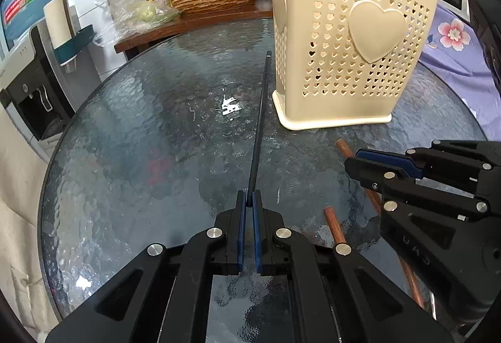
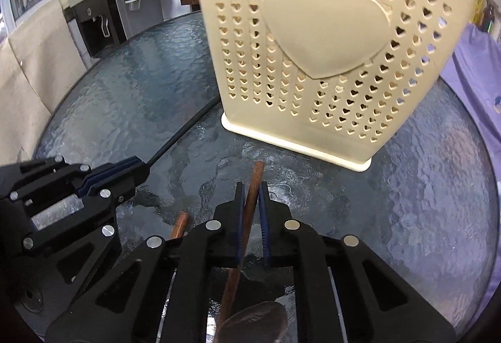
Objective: Organize utensils
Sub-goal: 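Close left gripper on the black chopstick while right gripper grasps a wooden chopstick, then lift both held chopsticks and carry them above the cream holder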
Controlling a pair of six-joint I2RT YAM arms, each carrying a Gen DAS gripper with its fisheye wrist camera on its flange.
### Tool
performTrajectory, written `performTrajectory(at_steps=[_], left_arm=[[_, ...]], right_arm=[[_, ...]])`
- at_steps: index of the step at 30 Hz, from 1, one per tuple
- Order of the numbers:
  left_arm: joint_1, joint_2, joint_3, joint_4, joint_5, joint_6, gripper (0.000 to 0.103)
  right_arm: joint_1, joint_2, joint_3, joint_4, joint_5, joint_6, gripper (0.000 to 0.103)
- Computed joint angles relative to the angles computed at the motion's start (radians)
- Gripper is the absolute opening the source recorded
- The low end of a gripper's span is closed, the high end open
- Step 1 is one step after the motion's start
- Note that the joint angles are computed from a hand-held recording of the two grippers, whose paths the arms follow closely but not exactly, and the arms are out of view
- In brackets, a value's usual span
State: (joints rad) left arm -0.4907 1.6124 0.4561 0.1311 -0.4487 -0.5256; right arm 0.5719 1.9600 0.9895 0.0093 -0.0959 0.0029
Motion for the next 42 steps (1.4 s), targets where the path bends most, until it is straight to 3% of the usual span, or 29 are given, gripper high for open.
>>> performTrajectory(at_steps=[4,13,26,33,42], left_arm=[[0.011,-0.019,-0.018,0.012,0.017,-0.011,0.004],[-0.021,-0.167,-0.074,-0.021,-0.015,-0.049,0.004],[-0.183,-0.66,-0.06,-0.326,-0.26,-0.131,0.004],[-0.243,-0.709,0.016,-0.39,-0.352,-0.114,0.002],[-0.264,-0.705,0.087,-0.402,-0.384,-0.055,0.0]], right_arm=[[-0.053,0.001,0.006,-0.014,-0.114,0.024,0.008],[-0.065,-0.157,-0.144,0.119,-0.157,0.012,0.008],[-0.121,-0.436,-0.282,0.131,-0.29,0.012,0.008],[-0.104,-0.515,-0.283,0.125,-0.296,0.017,0.008],[-0.126,-0.568,-0.256,0.071,-0.336,0.002,0.008]])
